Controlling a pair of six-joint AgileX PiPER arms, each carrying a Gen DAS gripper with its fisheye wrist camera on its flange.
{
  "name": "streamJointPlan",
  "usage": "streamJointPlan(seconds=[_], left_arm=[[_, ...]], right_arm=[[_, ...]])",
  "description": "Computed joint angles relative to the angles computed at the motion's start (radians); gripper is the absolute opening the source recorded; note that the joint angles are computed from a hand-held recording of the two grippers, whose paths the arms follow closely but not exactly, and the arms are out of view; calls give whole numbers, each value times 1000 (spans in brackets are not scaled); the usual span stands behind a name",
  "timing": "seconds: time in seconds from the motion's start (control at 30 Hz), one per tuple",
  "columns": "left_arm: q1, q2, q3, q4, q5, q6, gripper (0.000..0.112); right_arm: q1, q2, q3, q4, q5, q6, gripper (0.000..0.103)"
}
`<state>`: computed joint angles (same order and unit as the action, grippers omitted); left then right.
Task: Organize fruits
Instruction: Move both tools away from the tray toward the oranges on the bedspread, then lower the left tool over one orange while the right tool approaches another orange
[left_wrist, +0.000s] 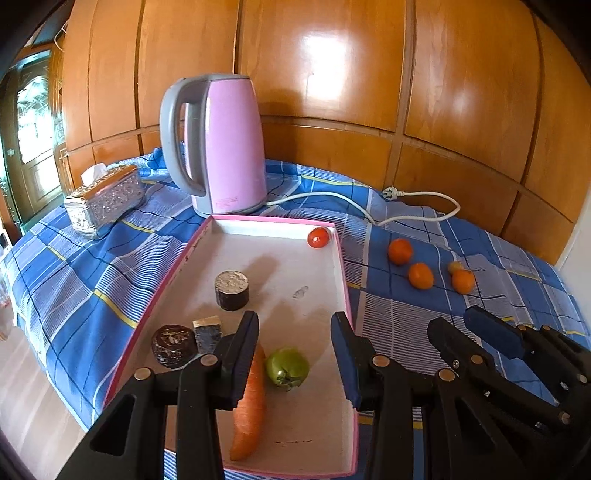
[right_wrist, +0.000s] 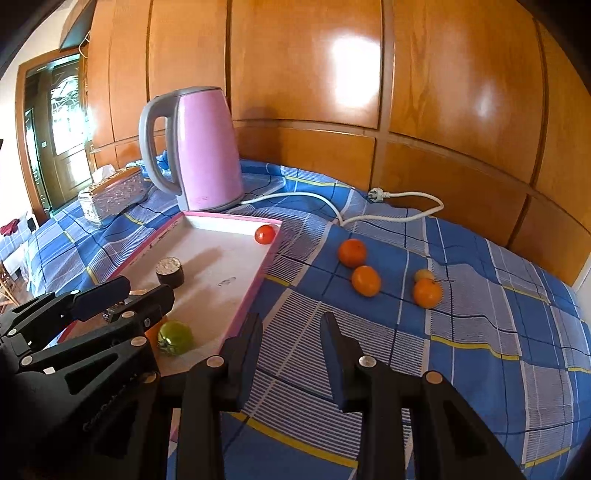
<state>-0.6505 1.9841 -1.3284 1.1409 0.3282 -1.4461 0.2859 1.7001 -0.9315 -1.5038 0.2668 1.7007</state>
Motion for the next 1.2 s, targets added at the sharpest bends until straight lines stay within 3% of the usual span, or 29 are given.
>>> streamJointPlan(seconds=[0.53, 1.03, 1.2], left_arm=[[-44, 132, -239, -346, 74, 413, 41], [-46, 372, -668, -810, 214, 886, 41], [-44, 499, -913, -945, 329, 1014, 41]], right_arm=[[-165, 57, -5, 69, -64, -41, 33], [-332, 167, -93, 423, -89, -385, 33], [-359, 202, -139, 583, -89, -553, 33]])
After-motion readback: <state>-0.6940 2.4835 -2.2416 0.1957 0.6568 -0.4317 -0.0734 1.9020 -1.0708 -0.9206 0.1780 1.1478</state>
